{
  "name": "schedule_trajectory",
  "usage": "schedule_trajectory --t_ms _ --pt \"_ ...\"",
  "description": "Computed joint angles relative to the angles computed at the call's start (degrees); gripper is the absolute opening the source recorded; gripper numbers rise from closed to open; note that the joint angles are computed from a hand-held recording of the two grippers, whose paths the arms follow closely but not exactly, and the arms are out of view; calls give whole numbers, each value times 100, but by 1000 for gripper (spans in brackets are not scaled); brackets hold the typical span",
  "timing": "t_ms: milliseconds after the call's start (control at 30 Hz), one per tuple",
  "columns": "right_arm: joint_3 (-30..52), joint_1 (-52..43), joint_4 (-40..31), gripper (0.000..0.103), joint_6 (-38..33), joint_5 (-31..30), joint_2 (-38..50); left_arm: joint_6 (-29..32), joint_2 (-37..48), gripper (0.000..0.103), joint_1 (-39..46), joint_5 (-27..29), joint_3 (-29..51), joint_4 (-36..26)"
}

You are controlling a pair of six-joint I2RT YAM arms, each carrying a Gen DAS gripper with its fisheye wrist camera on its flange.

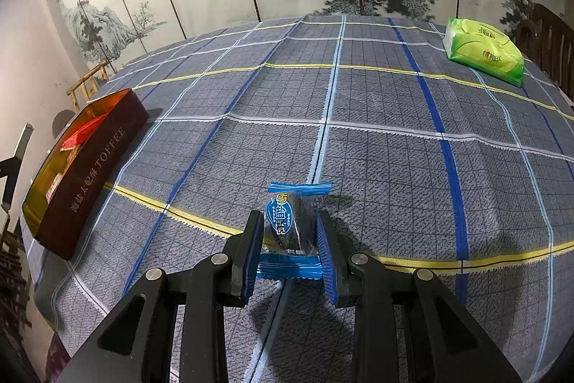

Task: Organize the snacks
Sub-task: 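Lower the blue-and-white box into the gold tin with the left gripper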

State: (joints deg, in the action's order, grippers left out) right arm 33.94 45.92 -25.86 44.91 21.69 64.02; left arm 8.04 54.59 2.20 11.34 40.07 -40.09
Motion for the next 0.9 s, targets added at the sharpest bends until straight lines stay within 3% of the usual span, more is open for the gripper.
schedule_trajectory --t_ms 900 --pt "23 11 -18 32 3 14 24 3 269 46 -231 -392 -353 549"
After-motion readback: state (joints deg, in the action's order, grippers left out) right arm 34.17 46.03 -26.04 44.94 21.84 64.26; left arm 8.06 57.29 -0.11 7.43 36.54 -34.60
